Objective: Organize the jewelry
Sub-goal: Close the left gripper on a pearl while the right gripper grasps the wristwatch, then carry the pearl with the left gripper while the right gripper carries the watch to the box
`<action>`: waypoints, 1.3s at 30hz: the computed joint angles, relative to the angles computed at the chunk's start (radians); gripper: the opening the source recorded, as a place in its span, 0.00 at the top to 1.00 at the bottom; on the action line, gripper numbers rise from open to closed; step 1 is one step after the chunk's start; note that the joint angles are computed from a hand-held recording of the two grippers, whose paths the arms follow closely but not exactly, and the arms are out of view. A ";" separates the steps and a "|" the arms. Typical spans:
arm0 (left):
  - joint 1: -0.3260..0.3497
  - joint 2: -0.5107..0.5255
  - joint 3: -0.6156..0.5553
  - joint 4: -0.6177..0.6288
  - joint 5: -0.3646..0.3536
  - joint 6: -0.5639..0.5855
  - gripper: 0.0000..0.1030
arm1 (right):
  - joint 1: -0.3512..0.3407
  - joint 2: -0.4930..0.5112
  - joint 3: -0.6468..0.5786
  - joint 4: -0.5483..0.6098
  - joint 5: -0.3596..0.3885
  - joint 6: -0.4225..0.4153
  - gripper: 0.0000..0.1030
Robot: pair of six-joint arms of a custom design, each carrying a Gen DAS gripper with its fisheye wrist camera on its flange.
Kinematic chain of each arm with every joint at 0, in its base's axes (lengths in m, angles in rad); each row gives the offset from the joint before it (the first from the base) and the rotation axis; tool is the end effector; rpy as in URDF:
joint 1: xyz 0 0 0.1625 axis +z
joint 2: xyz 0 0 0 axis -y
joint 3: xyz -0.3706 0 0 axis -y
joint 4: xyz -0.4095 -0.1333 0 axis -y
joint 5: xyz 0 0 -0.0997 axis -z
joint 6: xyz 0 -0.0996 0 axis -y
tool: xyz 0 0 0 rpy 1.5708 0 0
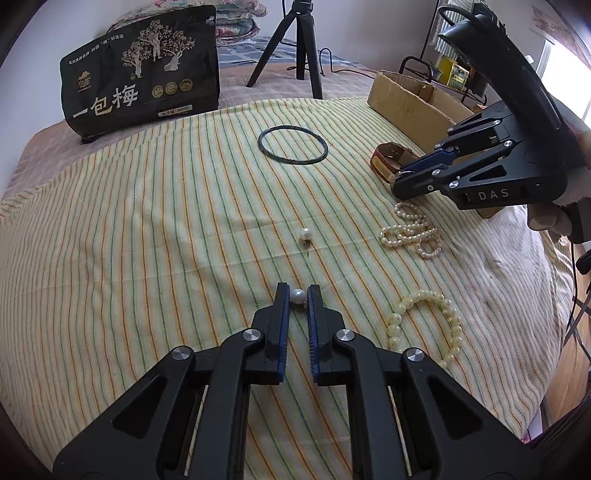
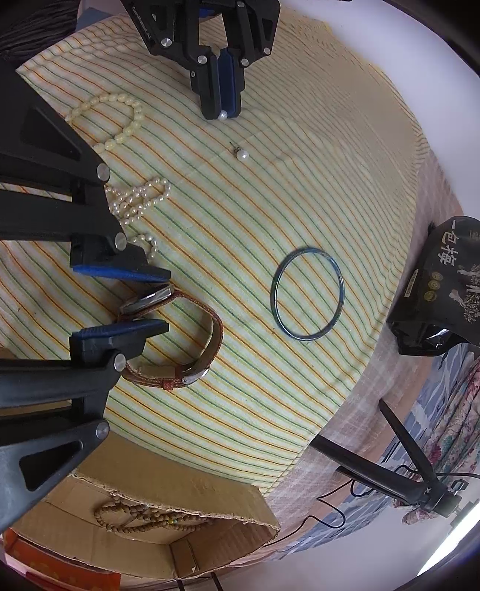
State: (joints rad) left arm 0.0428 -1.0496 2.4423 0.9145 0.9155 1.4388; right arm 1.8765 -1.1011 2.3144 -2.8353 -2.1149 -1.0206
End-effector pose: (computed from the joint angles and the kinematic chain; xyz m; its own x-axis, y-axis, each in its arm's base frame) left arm -0.1217 -0.1994 0.0893 -0.7831 -0.1380 -0.6064 0.2743 0.7984 -0.5360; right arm 0.2028 -0.3711 0.0294 -0.1746 -0.9333 0.3139 -0.8595 0.3000 0.4139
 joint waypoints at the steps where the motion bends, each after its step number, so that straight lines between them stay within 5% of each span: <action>1: -0.002 0.000 0.000 0.001 0.001 -0.004 0.93 | -0.001 -0.002 0.000 0.001 0.004 0.001 0.84; 17: -0.084 -0.008 -0.013 0.086 0.021 -0.091 0.93 | -0.003 -0.122 0.028 0.051 0.092 0.050 0.91; 27: -0.142 -0.022 -0.062 0.155 0.002 -0.124 0.93 | 0.000 -0.337 0.068 0.177 0.198 0.066 0.91; 39: -0.103 0.025 -0.212 0.172 -0.100 0.004 0.93 | -0.051 -0.568 0.092 0.291 0.248 0.044 0.91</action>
